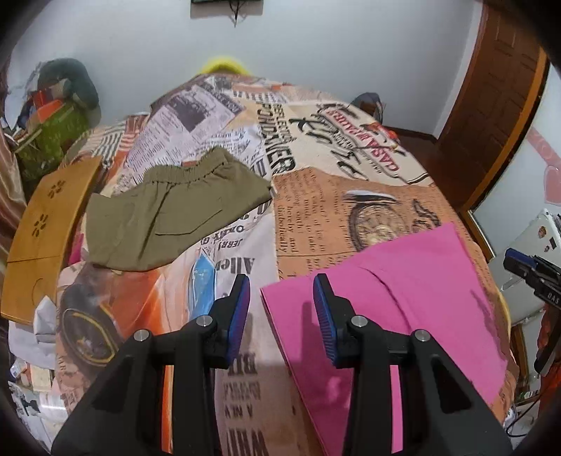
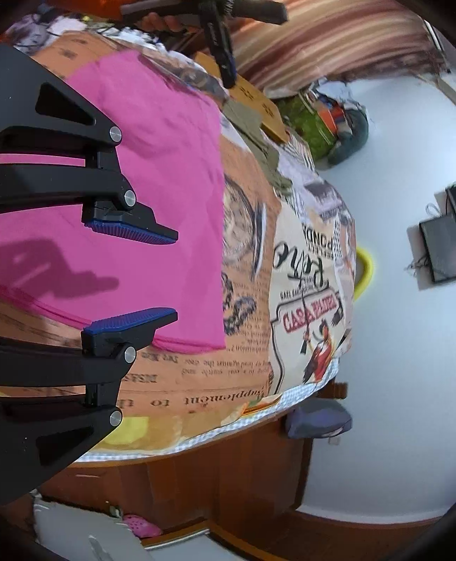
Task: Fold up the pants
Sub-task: 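Move both grippers to the folded pink pants edge and close the left gripper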
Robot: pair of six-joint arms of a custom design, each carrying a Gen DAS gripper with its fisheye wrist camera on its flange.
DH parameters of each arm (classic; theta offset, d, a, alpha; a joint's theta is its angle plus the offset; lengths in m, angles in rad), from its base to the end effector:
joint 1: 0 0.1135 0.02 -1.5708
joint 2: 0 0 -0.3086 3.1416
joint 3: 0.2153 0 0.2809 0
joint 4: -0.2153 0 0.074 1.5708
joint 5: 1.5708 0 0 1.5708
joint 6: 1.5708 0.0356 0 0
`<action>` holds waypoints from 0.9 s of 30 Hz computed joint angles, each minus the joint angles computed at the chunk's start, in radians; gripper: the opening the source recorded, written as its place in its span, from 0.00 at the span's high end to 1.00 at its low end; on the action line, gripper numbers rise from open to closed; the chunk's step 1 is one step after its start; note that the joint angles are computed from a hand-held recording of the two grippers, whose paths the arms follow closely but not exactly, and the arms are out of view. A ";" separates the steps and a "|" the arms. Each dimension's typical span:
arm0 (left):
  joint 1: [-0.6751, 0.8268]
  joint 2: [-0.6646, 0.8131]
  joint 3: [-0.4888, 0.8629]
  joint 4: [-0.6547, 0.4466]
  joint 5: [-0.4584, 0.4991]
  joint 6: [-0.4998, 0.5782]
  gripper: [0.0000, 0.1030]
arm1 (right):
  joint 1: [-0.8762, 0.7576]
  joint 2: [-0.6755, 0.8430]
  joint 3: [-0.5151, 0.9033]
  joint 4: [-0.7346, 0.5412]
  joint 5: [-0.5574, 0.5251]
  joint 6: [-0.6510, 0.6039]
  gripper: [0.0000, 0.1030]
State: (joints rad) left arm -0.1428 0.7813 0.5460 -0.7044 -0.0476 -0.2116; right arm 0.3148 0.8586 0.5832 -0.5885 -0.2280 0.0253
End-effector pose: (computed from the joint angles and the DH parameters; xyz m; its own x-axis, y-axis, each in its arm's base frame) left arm 0.1451 -0.0192 0.2367 -0.8054 -0.0961 -0.5849 -0.0560 0.9947 -0.0864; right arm 0.1585 0.0601 0.2476 -0.7339 -0.2131 -0.6449 -0.4228 0.8865 0.1882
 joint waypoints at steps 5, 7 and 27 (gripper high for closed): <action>0.057 0.145 -0.039 0.122 0.042 0.039 0.63 | -0.052 0.147 -0.001 0.110 -0.015 -0.017 0.67; 0.071 0.201 -0.053 0.165 0.057 0.050 0.63 | -0.064 0.196 -0.001 0.148 -0.014 -0.023 0.67; 0.044 0.222 -0.104 0.221 0.099 0.053 0.78 | -0.098 0.497 0.020 0.370 -0.028 -0.073 0.60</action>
